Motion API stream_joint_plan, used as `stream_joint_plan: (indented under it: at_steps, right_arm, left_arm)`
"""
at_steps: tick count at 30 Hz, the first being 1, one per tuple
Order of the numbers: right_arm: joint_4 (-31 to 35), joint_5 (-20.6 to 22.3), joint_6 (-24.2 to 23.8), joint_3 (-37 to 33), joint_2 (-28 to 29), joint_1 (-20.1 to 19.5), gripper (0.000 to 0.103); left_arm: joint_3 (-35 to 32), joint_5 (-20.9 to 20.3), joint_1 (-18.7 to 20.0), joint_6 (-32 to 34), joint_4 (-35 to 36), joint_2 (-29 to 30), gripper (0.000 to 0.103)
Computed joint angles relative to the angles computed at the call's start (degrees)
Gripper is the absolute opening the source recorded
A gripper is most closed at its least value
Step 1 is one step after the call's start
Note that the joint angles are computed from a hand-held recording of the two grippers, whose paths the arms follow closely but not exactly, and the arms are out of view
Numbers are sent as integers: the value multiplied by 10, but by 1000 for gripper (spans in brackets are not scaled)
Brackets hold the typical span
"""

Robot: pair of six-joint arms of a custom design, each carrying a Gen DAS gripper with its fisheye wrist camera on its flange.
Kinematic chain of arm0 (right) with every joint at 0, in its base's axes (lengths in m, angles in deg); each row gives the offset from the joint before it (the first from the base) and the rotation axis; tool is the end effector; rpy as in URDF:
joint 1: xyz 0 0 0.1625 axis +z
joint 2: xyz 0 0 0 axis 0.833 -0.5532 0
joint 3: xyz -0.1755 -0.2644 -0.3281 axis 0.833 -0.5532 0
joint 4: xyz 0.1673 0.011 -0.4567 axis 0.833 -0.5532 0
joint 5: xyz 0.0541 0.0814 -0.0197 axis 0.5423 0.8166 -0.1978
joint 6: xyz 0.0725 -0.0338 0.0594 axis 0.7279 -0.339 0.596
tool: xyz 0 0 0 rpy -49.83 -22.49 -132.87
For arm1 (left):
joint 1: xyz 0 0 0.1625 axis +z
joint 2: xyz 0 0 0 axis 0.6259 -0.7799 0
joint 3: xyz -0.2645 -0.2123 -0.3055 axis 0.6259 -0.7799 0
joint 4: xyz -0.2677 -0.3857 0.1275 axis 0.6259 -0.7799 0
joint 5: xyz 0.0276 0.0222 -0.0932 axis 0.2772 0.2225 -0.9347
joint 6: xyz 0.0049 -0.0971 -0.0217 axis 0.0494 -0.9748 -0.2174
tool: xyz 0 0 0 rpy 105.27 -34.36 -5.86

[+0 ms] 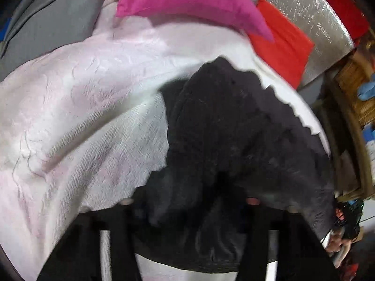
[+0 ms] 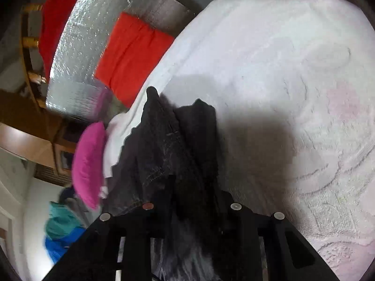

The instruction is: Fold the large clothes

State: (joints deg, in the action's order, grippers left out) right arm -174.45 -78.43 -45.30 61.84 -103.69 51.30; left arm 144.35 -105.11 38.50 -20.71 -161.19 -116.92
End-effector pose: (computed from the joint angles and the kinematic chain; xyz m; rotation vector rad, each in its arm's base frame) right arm 0.2700 -0.5499 0.1538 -0.5852 -2.7067 1.3705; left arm 0.0117 -0.7253 0.4632 0.1430 2.7365 -0.6217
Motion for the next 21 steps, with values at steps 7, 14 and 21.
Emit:
stream_joint_plan:
  at_steps: [7, 14, 21]
  right_arm:
    - [32, -47, 8, -9, 20, -5, 31]
    - [-7, -60, 28, 39, -24, 32, 72]
    - [-127, 20, 78, 121, -28, 55, 72]
  left_arm:
    - [26, 58, -4, 19, -31, -2, 58]
    - [69, 122, -42, 30, -32, -64, 62]
    - [153, 29, -43, 28, -41, -164, 80]
